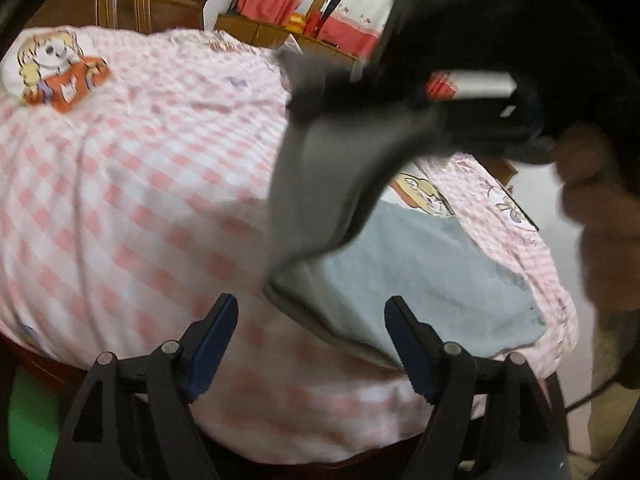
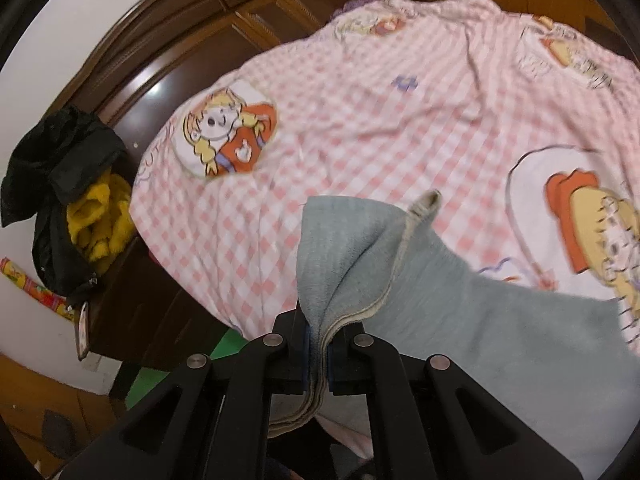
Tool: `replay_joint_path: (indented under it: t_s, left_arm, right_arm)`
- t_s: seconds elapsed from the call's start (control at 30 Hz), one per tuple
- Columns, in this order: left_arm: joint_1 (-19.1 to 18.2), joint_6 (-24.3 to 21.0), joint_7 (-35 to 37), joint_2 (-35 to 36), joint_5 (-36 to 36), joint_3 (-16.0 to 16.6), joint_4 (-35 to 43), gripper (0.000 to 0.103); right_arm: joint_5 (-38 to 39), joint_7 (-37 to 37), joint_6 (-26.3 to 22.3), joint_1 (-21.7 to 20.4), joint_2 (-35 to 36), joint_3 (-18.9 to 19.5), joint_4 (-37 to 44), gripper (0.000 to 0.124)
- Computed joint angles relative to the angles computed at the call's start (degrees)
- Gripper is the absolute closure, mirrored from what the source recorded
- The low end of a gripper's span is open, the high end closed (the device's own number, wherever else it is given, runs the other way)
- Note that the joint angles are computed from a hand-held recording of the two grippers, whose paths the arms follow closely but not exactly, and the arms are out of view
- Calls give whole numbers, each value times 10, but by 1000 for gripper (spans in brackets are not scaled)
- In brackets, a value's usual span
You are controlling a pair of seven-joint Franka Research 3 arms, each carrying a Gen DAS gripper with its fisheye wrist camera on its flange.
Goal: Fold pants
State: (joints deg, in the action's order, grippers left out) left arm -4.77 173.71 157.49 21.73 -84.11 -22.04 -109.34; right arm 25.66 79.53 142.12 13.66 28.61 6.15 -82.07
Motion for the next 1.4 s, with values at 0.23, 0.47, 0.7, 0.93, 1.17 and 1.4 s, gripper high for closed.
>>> replay_joint_path:
  t_s: [0.23,0.47,0.7,0.93,1.17,1.4]
  left_arm:
    - [-102,31,-265,1,267,56,-13,24]
    - [-251,29,-517,32,472,201,15,24]
    - [-394,-2,-682,71,638,348,35,24]
    - [-449,-2,-743,71,746,399,29,20]
    - [-473,-62,-765,103,856,405,69,19]
    - [-448,-83,-797,110,908,377,88,19]
  right_arm:
    - [28,-31,16,-28,-67,-5,-52,118]
    - [77,-60,42,-62,-152,-25,-138,118]
    - [152,-117,46,-110,-234,-62,-238,118]
    - [247,-210,81,-154,-297,-113,-359,118]
    - [276,-268,76,-198,-252,-138,-397,118]
    - [303,-310,94,-240,-179,-123,-402,118]
